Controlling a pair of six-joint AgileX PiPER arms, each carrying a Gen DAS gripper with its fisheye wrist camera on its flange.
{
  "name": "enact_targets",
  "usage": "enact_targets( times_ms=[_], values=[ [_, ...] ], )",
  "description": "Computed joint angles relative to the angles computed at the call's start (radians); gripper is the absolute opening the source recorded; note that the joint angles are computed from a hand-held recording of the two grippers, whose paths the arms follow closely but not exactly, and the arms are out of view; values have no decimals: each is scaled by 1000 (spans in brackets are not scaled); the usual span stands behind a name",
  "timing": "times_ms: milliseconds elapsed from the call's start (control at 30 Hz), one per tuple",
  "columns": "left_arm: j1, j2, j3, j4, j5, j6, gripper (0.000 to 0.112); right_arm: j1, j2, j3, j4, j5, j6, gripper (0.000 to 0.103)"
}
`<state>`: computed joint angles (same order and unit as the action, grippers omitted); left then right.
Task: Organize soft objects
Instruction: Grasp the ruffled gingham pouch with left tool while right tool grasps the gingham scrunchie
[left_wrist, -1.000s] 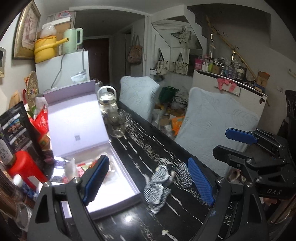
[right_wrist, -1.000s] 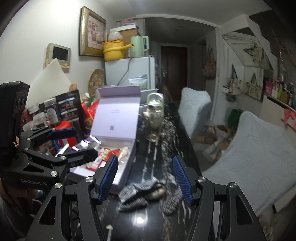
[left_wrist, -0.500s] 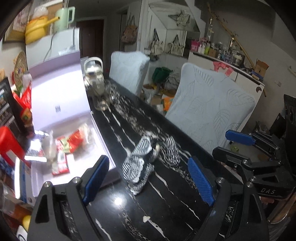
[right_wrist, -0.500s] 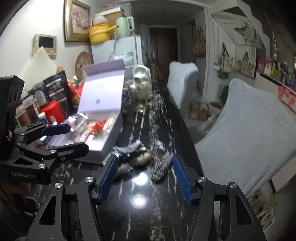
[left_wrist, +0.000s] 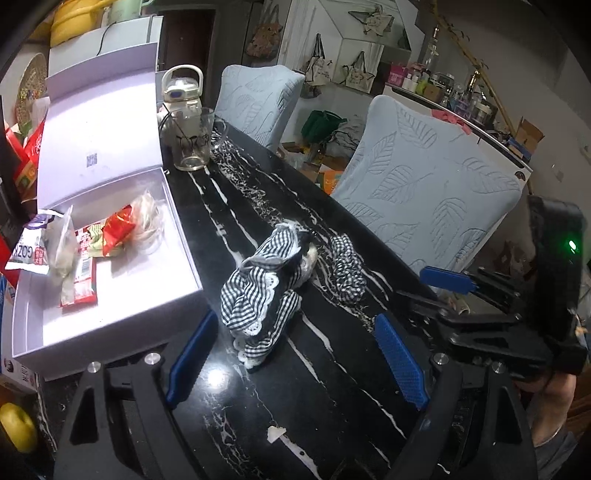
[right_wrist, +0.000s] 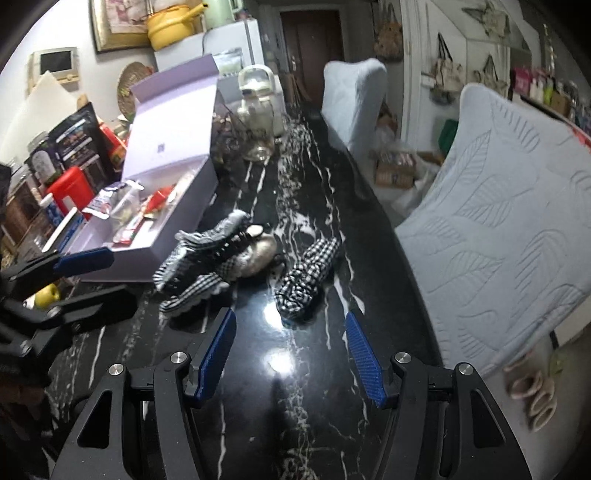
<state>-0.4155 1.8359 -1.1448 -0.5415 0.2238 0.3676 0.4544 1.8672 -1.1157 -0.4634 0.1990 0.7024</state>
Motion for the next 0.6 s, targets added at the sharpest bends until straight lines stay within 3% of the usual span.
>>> enact_targets(
  times_ms=[233, 400, 600],
  values=[
    [8, 70, -57, 23, 24, -15, 88, -38, 163, -179, 209, 64, -231, 62],
    [10, 94, -87, 91, 20, -82, 88, -73, 265, -316, 439, 129, -469, 62],
    [16, 134, -140, 73, 46, -63, 88, -79, 338, -414, 488, 181, -540, 61]
  ],
)
